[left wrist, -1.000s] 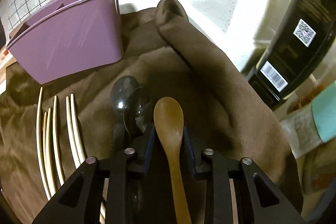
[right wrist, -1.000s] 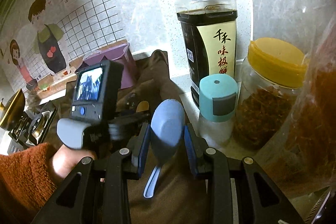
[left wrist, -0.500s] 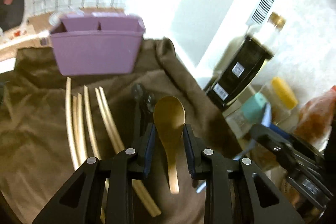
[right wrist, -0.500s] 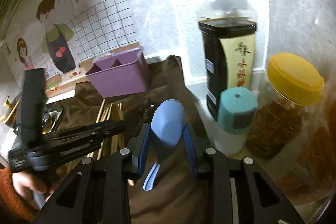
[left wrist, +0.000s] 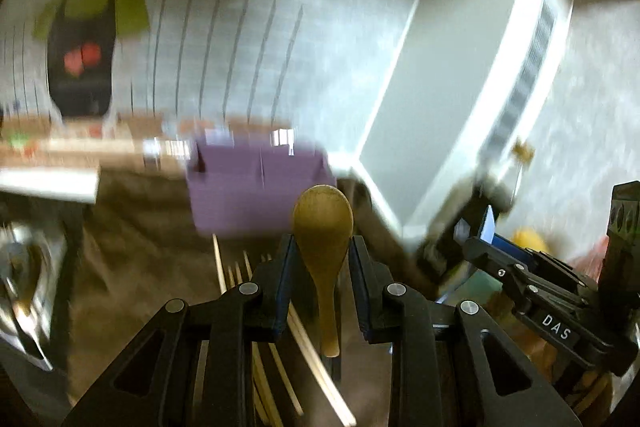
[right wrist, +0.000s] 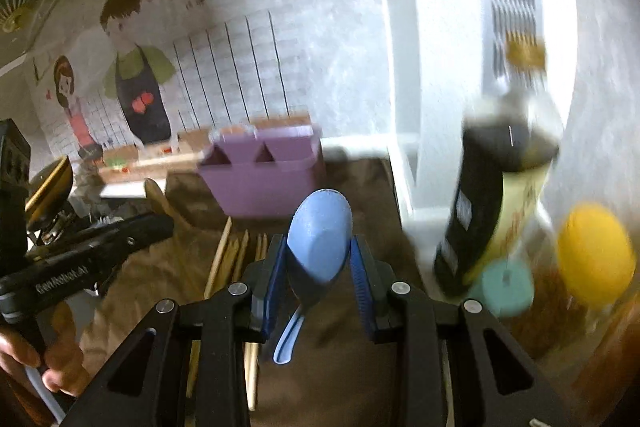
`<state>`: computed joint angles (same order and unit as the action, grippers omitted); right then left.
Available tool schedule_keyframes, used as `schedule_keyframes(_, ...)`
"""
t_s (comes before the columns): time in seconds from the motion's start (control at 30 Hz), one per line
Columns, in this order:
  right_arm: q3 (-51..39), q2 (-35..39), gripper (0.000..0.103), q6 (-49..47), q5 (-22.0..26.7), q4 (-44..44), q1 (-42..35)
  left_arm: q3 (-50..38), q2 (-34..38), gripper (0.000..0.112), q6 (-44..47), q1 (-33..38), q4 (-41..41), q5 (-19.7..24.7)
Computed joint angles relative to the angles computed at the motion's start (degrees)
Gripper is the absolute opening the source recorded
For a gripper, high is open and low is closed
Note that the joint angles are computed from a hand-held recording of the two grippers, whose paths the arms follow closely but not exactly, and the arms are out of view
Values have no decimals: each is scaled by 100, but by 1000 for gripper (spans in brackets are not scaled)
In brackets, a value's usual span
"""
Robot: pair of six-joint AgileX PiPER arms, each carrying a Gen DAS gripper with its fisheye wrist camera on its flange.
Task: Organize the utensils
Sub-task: 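Lift both spoons and carry them over the purple caddy, then lower both spoons into the purple caddy and open both grippers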
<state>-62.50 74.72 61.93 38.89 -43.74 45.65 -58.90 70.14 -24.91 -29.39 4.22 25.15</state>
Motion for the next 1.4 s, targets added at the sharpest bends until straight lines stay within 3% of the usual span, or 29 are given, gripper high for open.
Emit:
schedule_keyframes(0.1,-1101,312,29,-394,286,-238,-19,-1045,160,28,1139,662,-811,312)
schedule_keyframes(0.23,-2942,1249,29,-1061,641,-676,-48,-2339,726,28,1703,1134,-876,536)
schedule_keyframes(0.37,-4649,2428,29,-1915,833,-456,-219,-3356,1526,28,2328,1610,-1331,820)
schedule_keyframes(0.57,-6061,3767,29,-2800,1003,448,-630,-3937,2715,28,2981,2063,-2081,945)
schedule_keyframes(0.93,-6320,4879,29,-3243,902,1673,-1141,-3966,3954,28,3602,2232,-2853,721)
schedule_keyframes(1.1,-6425,5156,29,-3532,894,2140,-1231,-3971,4232,28,3565,2194,-2710,735)
schedule_keyframes(1.27,-6387,5270,30,-3994,929,2867,-1341,-4164,4491,28,3488,2291,-2874,1051)
schedule_keyframes(1.4,-5872,5041,39,-3804,636,2700,-1332,-4140,4469,28,3652,2368,-3149,1130)
